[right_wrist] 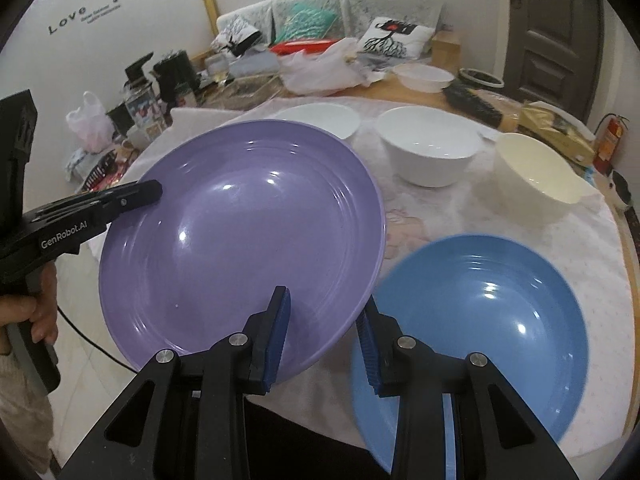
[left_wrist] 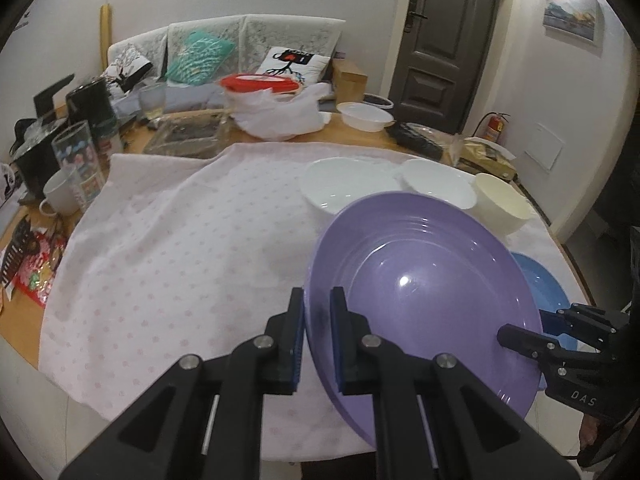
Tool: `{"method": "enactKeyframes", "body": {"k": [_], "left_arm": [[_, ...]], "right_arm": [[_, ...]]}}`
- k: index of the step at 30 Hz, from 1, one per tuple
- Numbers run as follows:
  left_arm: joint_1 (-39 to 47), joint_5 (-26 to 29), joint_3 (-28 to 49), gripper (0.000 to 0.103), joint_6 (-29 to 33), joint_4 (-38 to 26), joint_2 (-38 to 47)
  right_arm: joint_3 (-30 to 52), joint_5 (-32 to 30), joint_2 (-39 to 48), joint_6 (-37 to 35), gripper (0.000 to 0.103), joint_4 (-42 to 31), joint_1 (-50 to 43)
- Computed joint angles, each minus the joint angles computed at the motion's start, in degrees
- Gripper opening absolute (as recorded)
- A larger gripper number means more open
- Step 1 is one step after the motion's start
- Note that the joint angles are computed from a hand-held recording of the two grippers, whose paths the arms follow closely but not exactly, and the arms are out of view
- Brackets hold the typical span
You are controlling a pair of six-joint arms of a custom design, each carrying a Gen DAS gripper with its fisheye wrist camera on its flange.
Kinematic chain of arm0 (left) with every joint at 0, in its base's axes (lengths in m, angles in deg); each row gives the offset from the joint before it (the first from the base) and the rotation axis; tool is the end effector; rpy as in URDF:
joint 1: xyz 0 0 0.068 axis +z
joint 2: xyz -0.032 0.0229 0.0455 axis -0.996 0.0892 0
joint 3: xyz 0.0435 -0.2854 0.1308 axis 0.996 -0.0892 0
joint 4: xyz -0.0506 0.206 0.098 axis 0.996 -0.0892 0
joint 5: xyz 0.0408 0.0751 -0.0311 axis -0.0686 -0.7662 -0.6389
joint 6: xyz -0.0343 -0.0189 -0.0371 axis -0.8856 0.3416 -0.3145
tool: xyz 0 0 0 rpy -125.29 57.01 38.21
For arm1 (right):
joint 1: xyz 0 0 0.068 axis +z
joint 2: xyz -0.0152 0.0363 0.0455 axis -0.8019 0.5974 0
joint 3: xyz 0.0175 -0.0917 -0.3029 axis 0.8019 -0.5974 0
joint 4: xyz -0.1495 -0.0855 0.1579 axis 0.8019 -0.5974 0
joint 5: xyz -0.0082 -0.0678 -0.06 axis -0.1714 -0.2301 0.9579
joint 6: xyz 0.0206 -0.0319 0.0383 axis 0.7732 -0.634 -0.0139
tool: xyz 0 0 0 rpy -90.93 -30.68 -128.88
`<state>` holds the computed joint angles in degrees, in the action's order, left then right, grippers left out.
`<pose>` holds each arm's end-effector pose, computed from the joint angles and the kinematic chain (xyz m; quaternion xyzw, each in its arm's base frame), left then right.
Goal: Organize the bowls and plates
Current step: 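Lower the purple plate onto the blue plate and open the right gripper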
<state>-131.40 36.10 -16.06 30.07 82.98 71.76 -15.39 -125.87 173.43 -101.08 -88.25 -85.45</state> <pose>0.1655 -0.1489 0.1378 -0.0691 0.9227 -0.0383 0.3774 0.1784 -0.0859 0.1410 -0.2408 0.9094 0.1760 0.2899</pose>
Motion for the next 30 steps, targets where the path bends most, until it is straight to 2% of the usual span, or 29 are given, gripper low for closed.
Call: {"method": "enactKeyframes", "body": {"k": [8,16,24,30], "left_arm": [[-4.68,-0.64,9.38,0.008,-0.55,-6.53,3.56],[-7.76,0.90,21.09,0.009,1.95,-12.03,11.23],[-9.61,3.08,32.64,0.009,4.11,-17.26,19.79],[-10.15,4.16,37.37,0.009,5.15,-20.30,23.65]], "right_arm": [[5.51,-2.59,3.88,-7.95,0.028,-6.11,-10.36],[11.01,-3.08,8.83,-13.94,0.028,-8.89,-19.38],[17.73,-2.63,15.60,-15.27,0.028,-9.94,-25.18],[20.74,-2.20,19.04,-15.81,0.029,-9.76,-26.63]]}}
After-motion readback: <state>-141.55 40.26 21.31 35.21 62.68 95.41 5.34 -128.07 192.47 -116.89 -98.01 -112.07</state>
